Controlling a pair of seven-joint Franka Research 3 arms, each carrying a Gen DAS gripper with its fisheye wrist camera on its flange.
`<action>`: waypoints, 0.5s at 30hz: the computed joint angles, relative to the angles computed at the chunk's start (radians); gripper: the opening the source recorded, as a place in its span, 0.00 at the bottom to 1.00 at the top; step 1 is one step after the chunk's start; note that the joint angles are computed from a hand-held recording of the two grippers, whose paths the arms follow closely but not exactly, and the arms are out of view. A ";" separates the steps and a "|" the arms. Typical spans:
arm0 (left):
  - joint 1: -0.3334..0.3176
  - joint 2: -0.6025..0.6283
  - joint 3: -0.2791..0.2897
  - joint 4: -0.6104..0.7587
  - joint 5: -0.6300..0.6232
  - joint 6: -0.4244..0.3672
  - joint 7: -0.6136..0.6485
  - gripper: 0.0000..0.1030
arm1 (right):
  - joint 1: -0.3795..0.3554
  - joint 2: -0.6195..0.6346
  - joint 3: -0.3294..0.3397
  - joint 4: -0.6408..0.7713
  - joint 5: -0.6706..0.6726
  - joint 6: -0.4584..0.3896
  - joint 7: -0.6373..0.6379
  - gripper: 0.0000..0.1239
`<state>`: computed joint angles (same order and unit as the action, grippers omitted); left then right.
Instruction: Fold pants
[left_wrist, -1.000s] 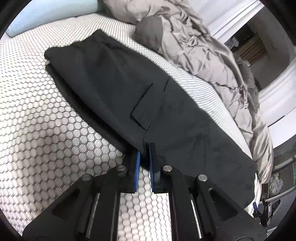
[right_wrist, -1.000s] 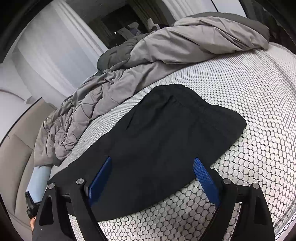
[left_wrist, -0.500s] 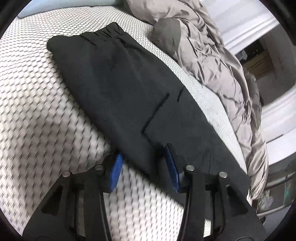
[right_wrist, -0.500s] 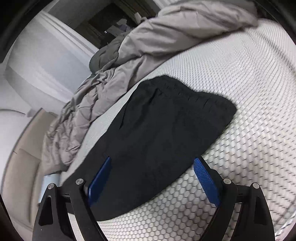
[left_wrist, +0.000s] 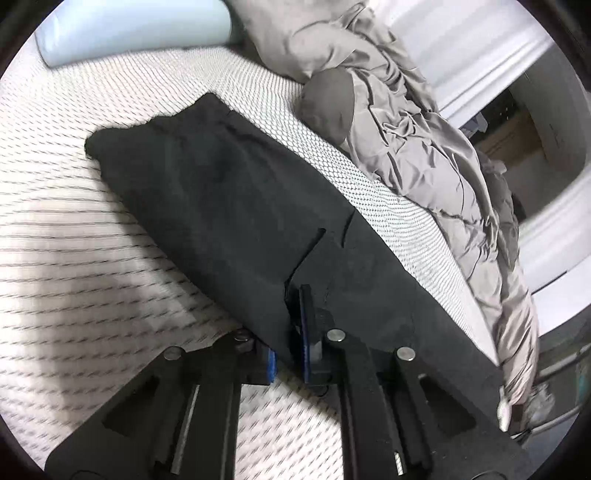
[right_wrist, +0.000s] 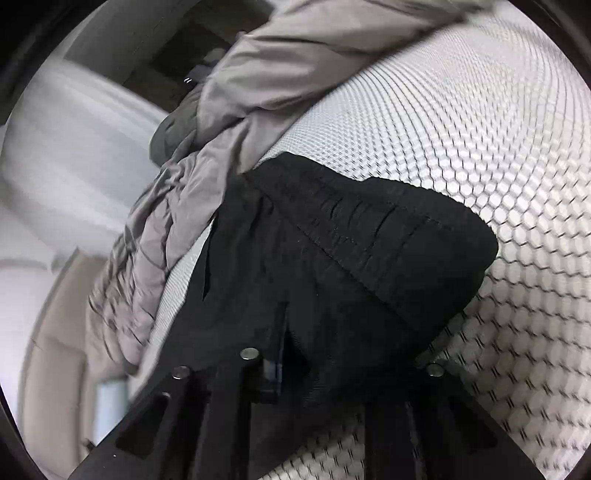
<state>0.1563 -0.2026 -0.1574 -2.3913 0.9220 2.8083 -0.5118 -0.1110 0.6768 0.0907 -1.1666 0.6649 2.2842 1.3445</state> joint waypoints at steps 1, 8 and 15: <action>-0.012 -0.033 -0.005 -0.025 -0.013 -0.018 0.012 0.06 | -0.004 -0.039 0.003 -0.049 -0.002 0.009 -0.038 0.12; -0.128 -0.218 -0.045 -0.163 -0.228 -0.222 0.243 0.29 | -0.019 -0.293 -0.048 -0.360 0.000 -0.014 -0.218 0.16; -0.148 -0.330 -0.143 -0.164 -0.256 -0.377 0.219 0.82 | -0.025 -0.388 -0.109 -0.468 0.042 0.009 -0.276 0.42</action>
